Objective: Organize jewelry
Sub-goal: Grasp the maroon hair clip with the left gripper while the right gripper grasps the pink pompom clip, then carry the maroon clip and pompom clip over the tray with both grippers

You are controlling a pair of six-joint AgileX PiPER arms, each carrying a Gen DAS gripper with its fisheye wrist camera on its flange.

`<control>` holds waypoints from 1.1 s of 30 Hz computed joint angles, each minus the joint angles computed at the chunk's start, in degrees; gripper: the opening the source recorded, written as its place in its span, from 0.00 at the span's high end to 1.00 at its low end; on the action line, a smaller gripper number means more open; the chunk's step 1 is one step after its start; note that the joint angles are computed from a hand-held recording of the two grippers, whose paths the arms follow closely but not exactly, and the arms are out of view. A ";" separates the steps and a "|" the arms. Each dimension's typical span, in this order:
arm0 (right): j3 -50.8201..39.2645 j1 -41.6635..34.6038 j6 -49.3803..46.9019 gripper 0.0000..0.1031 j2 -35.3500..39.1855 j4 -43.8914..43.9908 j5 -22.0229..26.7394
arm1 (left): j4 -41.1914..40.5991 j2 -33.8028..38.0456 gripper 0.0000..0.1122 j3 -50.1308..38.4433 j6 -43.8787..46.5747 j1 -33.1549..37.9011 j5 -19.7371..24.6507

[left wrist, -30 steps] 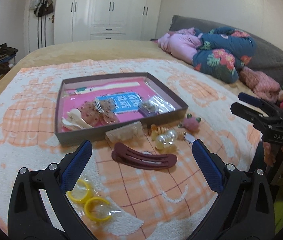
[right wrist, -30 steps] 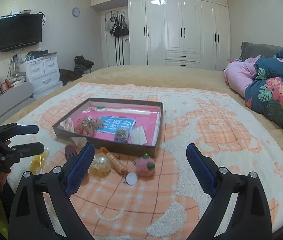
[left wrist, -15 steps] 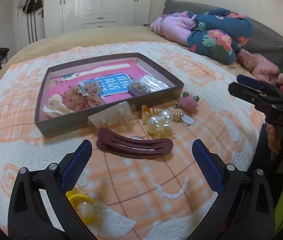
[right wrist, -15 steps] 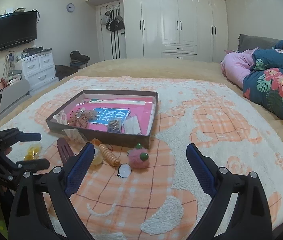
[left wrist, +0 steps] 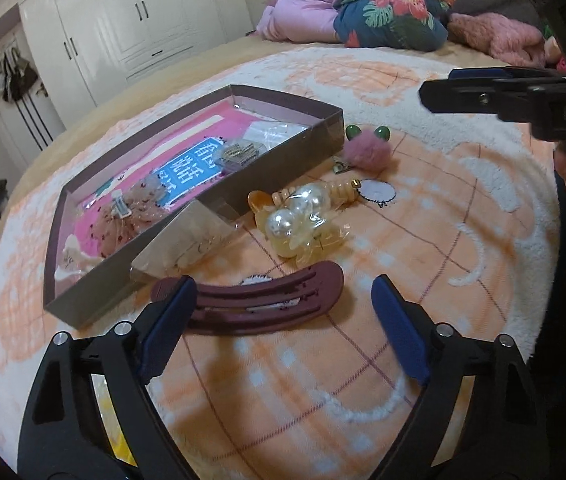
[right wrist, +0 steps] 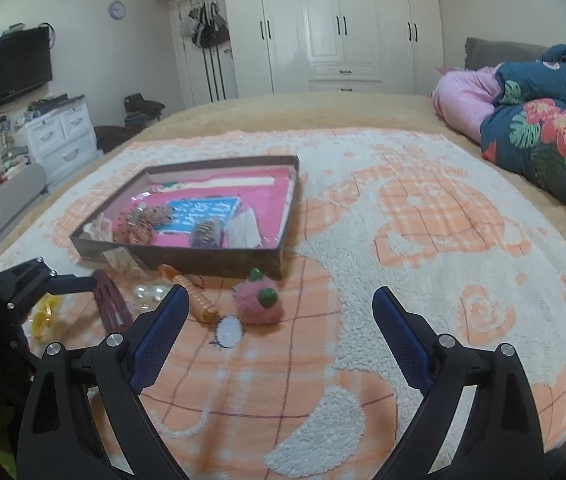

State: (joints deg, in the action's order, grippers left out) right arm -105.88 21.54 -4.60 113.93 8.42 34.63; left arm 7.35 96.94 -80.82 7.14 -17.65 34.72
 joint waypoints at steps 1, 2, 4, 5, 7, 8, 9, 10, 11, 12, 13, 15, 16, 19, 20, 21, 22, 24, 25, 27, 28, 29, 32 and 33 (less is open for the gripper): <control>-0.86 0.07 0.39 0.12 0.74 -0.63 0.70 | 0.43 0.35 0.33 -0.21 0.38 -0.14 -0.18; -1.94 0.20 0.69 0.12 1.65 -1.25 1.58 | 0.65 0.72 0.34 -0.61 0.67 -0.14 -0.10; -4.32 0.69 1.24 0.12 3.62 -2.89 3.38 | 0.03 1.35 0.40 -1.19 1.55 0.07 0.18; -5.51 0.98 1.37 0.12 4.60 -3.55 4.26 | -1.59 1.94 0.42 -1.85 2.95 0.65 0.57; -8.00 1.25 1.05 0.13 6.52 -3.66 6.02 | -4.56 2.84 0.55 -3.00 5.55 1.41 1.49; -9.61 1.28 0.84 0.13 7.65 -3.36 7.07 | -5.54 3.00 0.57 -3.18 6.46 1.56 1.65; -11.76 1.29 0.63 0.13 9.10 -3.02 8.55 | -7.14 3.12 0.61 -3.32 8.07 1.83 1.87; -13.15 1.36 0.63 0.14 10.00 -2.99 9.51 | -8.49 3.09 0.63 -3.27 9.51 2.09 1.99; -15.40 1.32 0.30 0.16 11.42 -2.70 11.03 | -9.73 3.14 0.64 -3.29 10.72 2.36 2.15; -17.98 1.26 -0.07 0.20 13.02 -2.46 12.74 | -10.53 3.01 0.64 -3.04 11.34 2.58 2.02; -19.71 1.31 -0.16 0.24 14.00 -2.44 13.88 | -12.05 2.94 0.65 -2.90 12.47 3.06 1.95; -24.54 1.27 -0.60 0.28 16.94 -2.23 16.99 | -14.64 2.71 0.71 -2.60 14.30 3.69 1.68; -25.96 1.30 -0.79 0.31 17.71 -2.07 17.89 | -15.20 2.45 0.74 -2.35 14.57 3.70 1.53; -32.99 1.14 -1.69 0.36 21.61 -1.20 22.05 | -15.80 1.18 0.80 -1.09 14.96 3.81 0.64; -34.55 1.13 -1.91 0.38 22.45 -0.94 22.94 | -15.94 0.39 0.81 -0.28 14.94 3.82 0.11; -37.30 1.11 -2.12 0.41 23.94 -0.71 24.50 | -15.94 -0.16 0.82 0.19 14.78 3.84 -0.18; -38.81 1.13 -2.27 0.45 24.77 -0.51 25.31 | -15.91 -0.45 0.84 0.36 14.58 3.86 -0.31; -42.53 1.13 -2.87 0.54 26.73 0.27 27.43 | -16.59 -1.76 0.85 1.29 14.14 4.31 -0.78; -43.30 1.21 -2.93 0.61 27.13 0.51 27.70 | -16.92 -1.99 0.86 1.30 14.03 4.55 -0.79; -40.58 1.12 -3.61 0.69 25.83 1.70 26.21 | -17.94 -3.02 0.88 1.78 13.92 5.33 -1.10; -37.99 1.19 -3.81 0.70 24.56 1.89 24.71 | -18.89 -3.69 0.89 2.06 13.97 5.93 -1.19; -35.33 1.16 -4.15 0.70 23.23 2.26 23.27 | -19.75 -4.12 0.90 2.19 14.07 6.38 -1.14; -29.25 0.82 -4.71 0.70 19.98 3.90 20.49 | -23.86 -5.19 0.91 2.39 15.14 8.46 -0.65; -27.84 0.74 -4.91 0.70 19.14 4.28 19.87 | -25.36 -5.62 0.92 2.54 15.69 9.22 -0.32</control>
State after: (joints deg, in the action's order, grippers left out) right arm -133.73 22.28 -9.50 133.08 12.70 54.50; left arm -18.01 91.32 -78.28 22.83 -8.42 34.40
